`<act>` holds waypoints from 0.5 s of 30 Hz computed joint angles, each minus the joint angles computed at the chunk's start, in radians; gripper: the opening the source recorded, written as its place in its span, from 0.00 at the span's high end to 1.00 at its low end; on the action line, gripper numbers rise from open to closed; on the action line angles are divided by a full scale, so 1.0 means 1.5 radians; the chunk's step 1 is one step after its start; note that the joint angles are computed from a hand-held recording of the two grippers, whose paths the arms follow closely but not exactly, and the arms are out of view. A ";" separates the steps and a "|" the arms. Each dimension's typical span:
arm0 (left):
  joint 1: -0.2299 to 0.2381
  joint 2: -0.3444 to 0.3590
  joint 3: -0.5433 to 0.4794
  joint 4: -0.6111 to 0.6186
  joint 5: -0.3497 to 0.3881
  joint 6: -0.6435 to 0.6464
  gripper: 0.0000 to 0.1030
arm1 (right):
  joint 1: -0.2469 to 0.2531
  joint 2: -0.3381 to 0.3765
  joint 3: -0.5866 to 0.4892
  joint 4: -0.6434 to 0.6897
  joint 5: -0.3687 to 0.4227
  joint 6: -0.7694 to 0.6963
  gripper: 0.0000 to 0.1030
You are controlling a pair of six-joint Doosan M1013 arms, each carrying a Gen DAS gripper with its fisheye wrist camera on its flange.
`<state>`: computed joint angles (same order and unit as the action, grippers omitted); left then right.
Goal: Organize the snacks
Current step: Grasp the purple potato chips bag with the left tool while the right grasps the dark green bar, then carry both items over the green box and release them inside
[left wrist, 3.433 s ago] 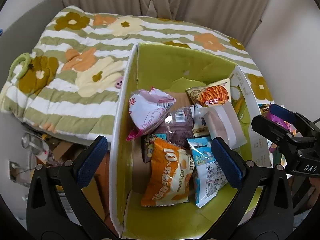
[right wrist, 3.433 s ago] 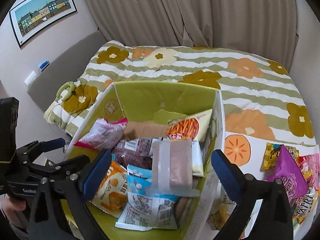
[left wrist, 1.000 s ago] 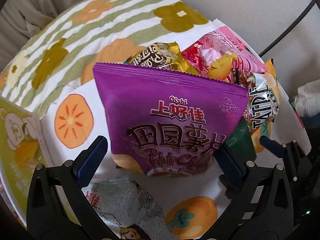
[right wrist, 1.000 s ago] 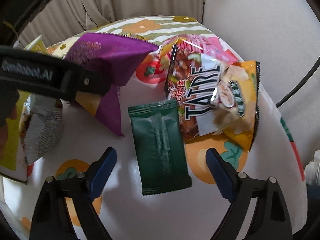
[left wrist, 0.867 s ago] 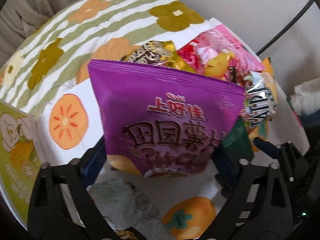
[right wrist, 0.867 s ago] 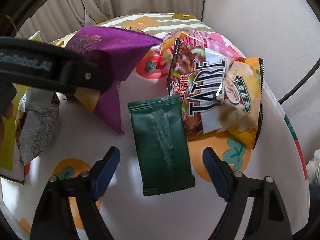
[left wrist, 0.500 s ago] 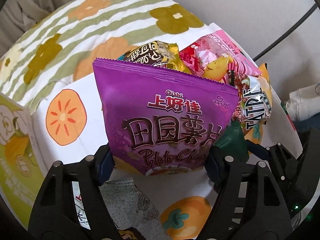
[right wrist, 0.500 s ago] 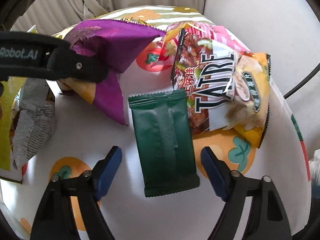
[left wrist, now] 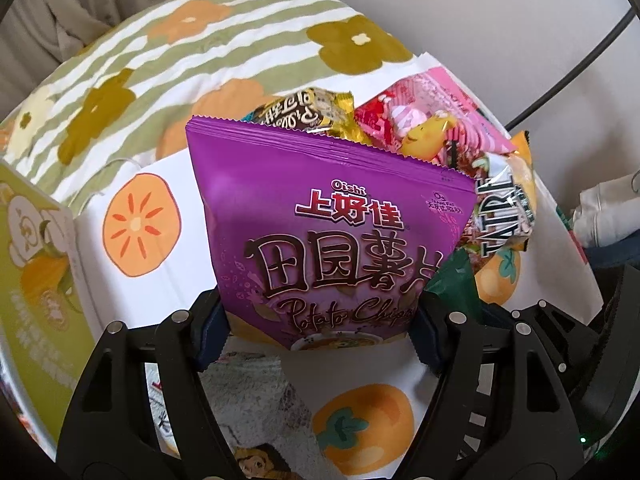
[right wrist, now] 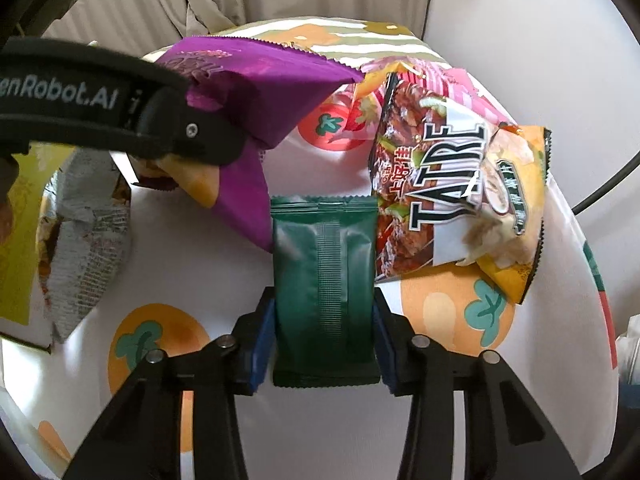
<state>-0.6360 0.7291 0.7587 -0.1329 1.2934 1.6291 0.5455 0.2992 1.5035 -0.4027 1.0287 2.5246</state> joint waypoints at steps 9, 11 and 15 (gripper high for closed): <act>-0.007 -0.045 0.028 0.009 -0.056 -0.035 0.30 | 0.007 -0.032 0.005 -0.031 -0.007 0.002 0.61; -0.007 -0.059 0.033 0.005 -0.074 -0.054 0.30 | 0.006 -0.041 0.002 -0.039 -0.009 -0.007 0.61; -0.007 -0.085 0.043 0.012 -0.114 -0.096 0.30 | 0.005 -0.056 -0.010 -0.048 -0.018 -0.040 0.61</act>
<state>-0.6459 0.6014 0.8234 -0.1145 1.1219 1.4855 0.5530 0.2151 1.4882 -0.4744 1.0015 2.4653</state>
